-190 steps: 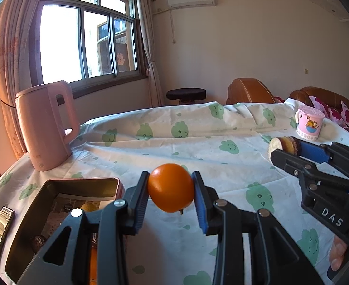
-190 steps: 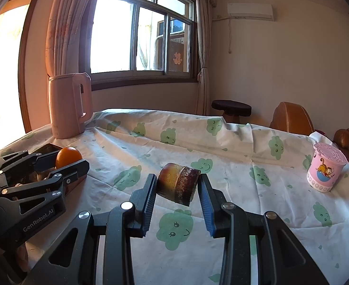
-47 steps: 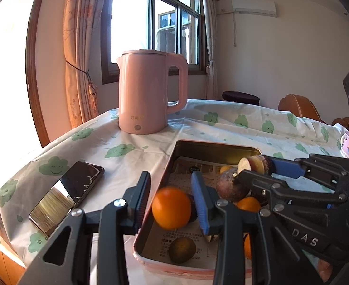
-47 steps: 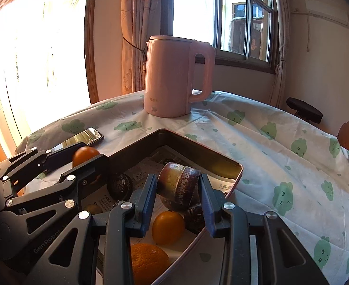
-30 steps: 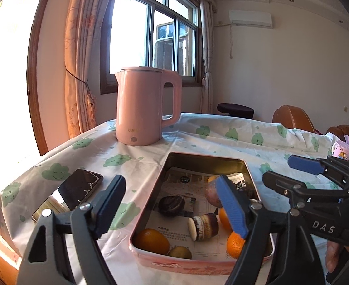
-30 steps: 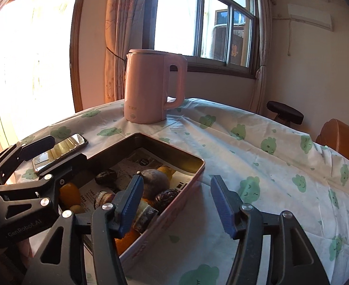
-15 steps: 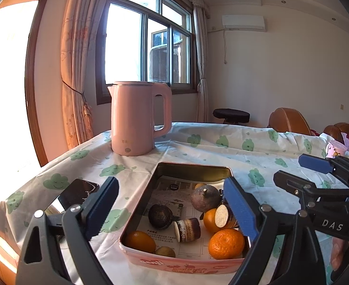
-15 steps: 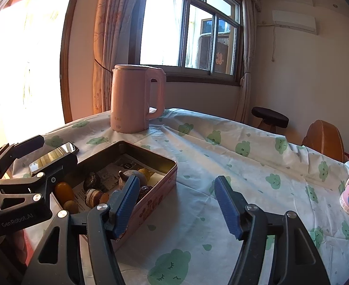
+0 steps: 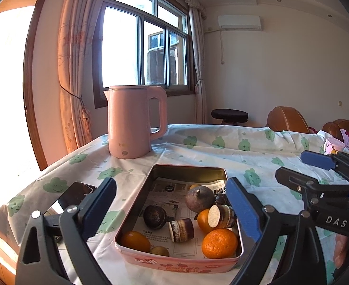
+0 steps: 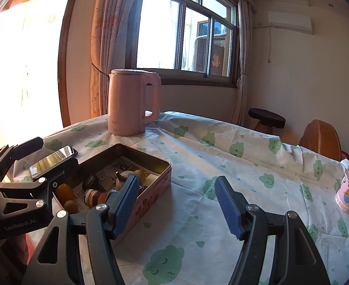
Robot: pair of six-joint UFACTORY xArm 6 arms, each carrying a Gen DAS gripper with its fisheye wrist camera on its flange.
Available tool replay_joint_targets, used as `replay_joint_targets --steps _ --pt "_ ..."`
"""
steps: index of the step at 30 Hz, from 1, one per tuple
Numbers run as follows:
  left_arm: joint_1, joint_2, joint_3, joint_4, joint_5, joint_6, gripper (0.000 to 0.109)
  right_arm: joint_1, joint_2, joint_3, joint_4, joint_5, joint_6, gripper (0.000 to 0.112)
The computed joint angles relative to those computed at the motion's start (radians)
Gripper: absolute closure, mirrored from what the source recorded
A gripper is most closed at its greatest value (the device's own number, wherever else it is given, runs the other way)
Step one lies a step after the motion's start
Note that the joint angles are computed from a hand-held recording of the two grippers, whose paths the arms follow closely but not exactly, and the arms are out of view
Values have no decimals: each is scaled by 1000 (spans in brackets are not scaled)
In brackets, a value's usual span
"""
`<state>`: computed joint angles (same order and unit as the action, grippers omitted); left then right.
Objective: Organize fruits
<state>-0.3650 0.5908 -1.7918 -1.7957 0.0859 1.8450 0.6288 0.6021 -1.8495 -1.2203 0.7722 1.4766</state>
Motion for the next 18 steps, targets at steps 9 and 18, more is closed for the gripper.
replay_joint_targets --steps 9,18 --pt "-4 5 -4 -2 -6 0 13 1 -1 4 -4 8 3 42" --pt "-4 7 -3 -3 -1 -1 8 2 -11 17 -10 17 12 42"
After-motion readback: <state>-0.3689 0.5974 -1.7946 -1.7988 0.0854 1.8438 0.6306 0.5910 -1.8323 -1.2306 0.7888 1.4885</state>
